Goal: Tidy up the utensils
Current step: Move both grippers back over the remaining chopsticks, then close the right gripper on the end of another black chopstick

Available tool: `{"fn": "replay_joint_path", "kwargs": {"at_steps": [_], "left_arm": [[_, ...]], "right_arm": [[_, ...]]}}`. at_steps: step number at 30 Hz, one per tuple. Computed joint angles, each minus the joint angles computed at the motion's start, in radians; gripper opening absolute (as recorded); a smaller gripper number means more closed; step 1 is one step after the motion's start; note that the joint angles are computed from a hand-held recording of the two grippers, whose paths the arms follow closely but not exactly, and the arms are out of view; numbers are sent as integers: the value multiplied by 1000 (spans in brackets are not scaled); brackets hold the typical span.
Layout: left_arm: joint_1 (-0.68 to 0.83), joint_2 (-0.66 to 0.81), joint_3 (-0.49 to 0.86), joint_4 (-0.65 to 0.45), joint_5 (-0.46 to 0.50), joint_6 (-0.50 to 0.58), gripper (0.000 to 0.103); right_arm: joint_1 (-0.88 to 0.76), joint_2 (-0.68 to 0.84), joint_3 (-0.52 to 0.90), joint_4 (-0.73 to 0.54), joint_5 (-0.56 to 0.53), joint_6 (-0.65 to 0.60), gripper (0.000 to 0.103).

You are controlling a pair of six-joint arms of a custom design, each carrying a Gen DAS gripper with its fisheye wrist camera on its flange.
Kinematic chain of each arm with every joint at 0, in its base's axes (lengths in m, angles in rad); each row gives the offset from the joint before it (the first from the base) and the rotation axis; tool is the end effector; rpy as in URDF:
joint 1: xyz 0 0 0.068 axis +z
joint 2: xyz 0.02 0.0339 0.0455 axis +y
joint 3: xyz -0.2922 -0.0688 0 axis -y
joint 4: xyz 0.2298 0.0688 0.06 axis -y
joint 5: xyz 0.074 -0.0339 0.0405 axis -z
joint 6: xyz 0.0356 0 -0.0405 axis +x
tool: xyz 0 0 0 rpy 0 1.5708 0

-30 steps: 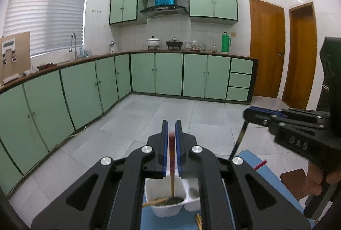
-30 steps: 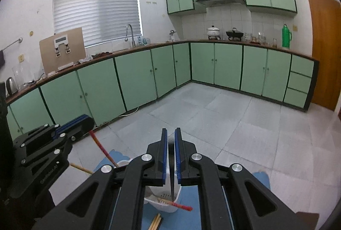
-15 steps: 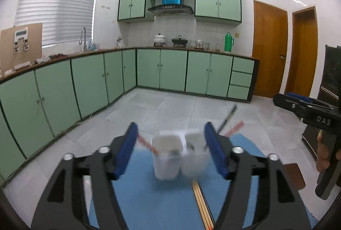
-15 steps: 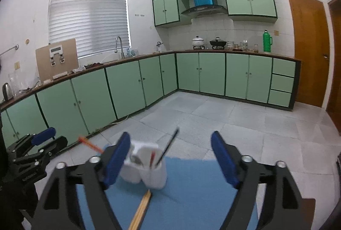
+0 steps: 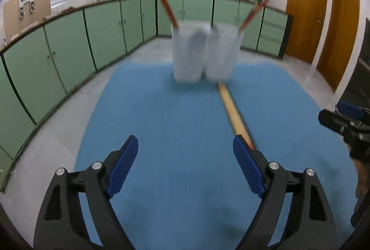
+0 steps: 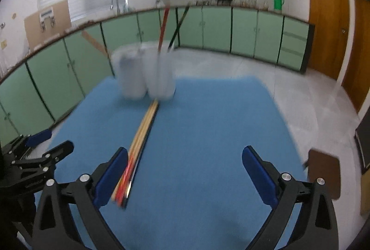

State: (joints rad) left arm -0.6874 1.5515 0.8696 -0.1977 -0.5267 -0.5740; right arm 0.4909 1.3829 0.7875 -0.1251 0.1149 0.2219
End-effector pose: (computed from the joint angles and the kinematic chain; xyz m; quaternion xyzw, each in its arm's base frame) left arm 0.2412 -0.1749 0.2267 -0.0366 0.9120 0.0049 0.4086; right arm 0.2414 0.1244 0.2492 -0.0985 0.9044 0.0946 0.4041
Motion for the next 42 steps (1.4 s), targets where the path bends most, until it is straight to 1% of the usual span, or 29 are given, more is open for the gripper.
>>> {"fn": "replay_joint_path", "kwargs": {"at_steps": [6, 10, 16, 21, 32, 38, 40, 42], "left_arm": [[-17, 20, -65, 6, 17, -53, 82], [-22, 15, -94, 4, 14, -65, 82], [-31, 26, -114, 10, 21, -93, 82], [-27, 33, -105, 8, 27, -87, 82], [-24, 53, -86, -6, 35, -84, 83], [-25, 57, -83, -10, 38, -91, 84], [-24, 59, -81, -11, 38, -93, 84], [-23, 58, -81, -11, 39, -91, 84]], "right_arm": [[59, 36, -82, 52, -17, 59, 96], [99, 58, -106, 64, -13, 81, 91], [161, 80, -125, 63, 9, 100, 88], [187, 107, -123, 65, 33, 93, 87], [183, 143, -83, 30, 58, 96, 86], [141, 103, -111, 12, 105, 110, 86], [123, 84, -126, 24, 83, 109, 84], [102, 54, -153, 53, 18, 103, 80]]}}
